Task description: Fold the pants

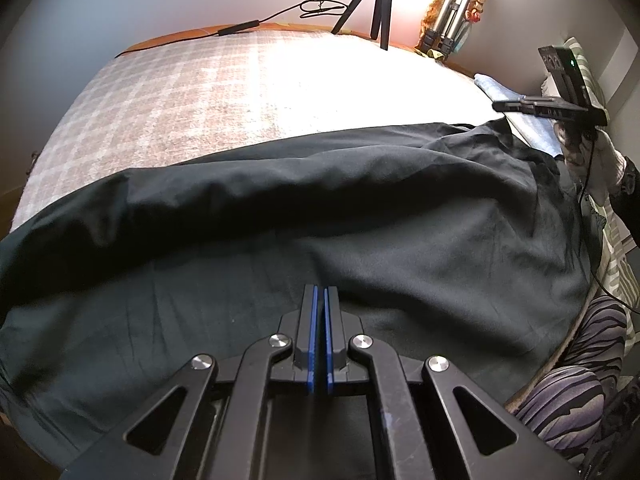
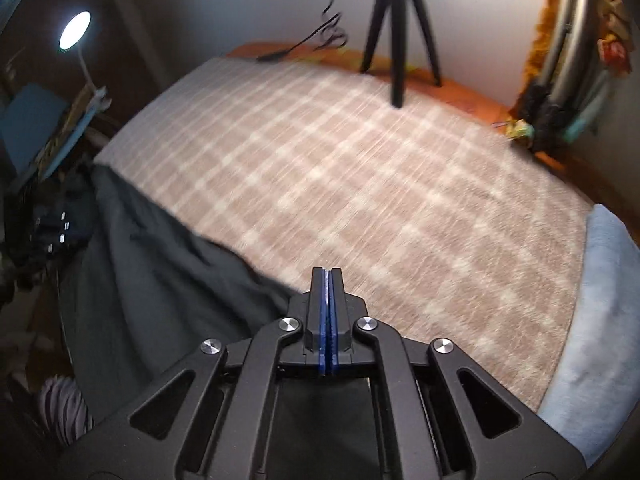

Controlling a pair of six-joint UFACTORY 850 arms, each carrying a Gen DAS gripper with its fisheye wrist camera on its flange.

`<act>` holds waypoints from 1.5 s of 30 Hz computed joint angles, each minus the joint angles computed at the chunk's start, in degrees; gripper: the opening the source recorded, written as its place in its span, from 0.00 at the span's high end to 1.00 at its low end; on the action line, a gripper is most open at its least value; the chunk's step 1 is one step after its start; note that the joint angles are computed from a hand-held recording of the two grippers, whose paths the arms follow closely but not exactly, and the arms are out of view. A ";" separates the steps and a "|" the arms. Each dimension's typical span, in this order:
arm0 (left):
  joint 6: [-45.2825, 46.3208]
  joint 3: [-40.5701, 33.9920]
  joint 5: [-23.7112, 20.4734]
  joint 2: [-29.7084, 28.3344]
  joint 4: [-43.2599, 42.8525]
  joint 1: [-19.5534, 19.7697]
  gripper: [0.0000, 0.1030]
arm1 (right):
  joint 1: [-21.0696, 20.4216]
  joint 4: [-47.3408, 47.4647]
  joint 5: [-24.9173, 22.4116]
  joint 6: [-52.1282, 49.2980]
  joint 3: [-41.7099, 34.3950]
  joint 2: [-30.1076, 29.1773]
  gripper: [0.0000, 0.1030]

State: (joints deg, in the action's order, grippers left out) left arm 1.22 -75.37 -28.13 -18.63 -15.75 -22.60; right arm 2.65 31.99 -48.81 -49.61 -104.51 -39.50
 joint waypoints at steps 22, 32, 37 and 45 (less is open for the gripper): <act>-10.04 2.03 0.22 2.27 8.53 -0.33 0.99 | -1.01 -2.38 8.64 5.55 2.71 1.25 0.99; -26.88 10.54 2.43 10.64 17.30 1.72 0.99 | 0.40 3.12 8.52 -0.06 8.11 6.81 0.44; -43.50 14.86 1.18 15.56 30.47 1.63 0.99 | 2.89 4.22 6.82 -2.16 8.62 8.49 0.37; -55.08 20.57 -1.75 21.51 41.39 2.48 0.99 | 9.62 6.37 3.20 -4.67 4.72 7.52 0.32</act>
